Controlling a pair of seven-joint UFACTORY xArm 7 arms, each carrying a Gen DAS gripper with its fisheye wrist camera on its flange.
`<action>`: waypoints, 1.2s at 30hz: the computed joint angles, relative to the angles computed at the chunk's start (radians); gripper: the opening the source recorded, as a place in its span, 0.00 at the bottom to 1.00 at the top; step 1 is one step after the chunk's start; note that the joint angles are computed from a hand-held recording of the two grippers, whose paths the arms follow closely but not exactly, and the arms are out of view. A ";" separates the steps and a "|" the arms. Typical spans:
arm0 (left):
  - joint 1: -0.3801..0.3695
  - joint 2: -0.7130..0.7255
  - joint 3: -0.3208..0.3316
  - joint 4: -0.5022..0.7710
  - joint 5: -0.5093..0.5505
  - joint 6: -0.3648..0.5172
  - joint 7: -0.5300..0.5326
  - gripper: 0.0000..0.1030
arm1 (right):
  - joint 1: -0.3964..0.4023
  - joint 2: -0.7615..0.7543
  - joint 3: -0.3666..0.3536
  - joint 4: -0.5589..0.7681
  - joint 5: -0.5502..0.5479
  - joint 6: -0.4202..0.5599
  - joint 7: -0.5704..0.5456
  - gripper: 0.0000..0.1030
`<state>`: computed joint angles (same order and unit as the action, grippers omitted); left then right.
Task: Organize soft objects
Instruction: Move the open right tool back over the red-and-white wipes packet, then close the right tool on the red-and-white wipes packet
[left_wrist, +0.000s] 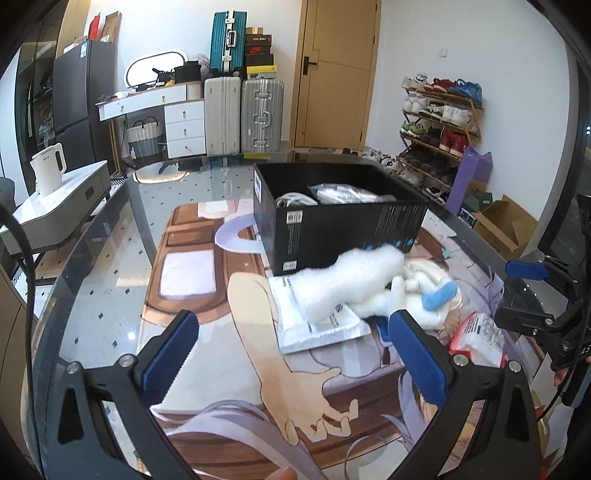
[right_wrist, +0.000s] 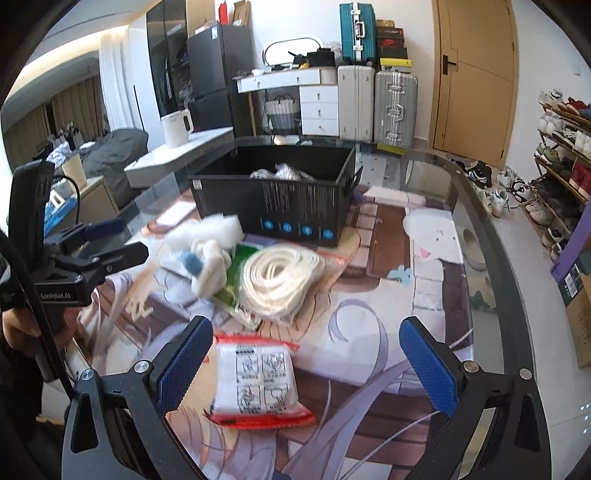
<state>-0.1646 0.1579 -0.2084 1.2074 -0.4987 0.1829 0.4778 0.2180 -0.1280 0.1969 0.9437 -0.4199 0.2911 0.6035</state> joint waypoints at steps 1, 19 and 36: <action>-0.001 0.000 0.000 -0.002 0.002 0.001 -0.001 1.00 | 0.006 0.003 -0.005 -0.002 0.016 0.003 -0.019 0.99; 0.002 -0.014 -0.018 -0.033 -0.101 -0.004 0.103 1.00 | 0.067 0.035 -0.029 -0.016 0.253 0.031 -0.287 0.99; -0.015 -0.019 -0.007 -0.038 -0.103 0.001 0.118 1.00 | 0.049 0.045 -0.032 -0.016 0.183 0.049 -0.197 0.99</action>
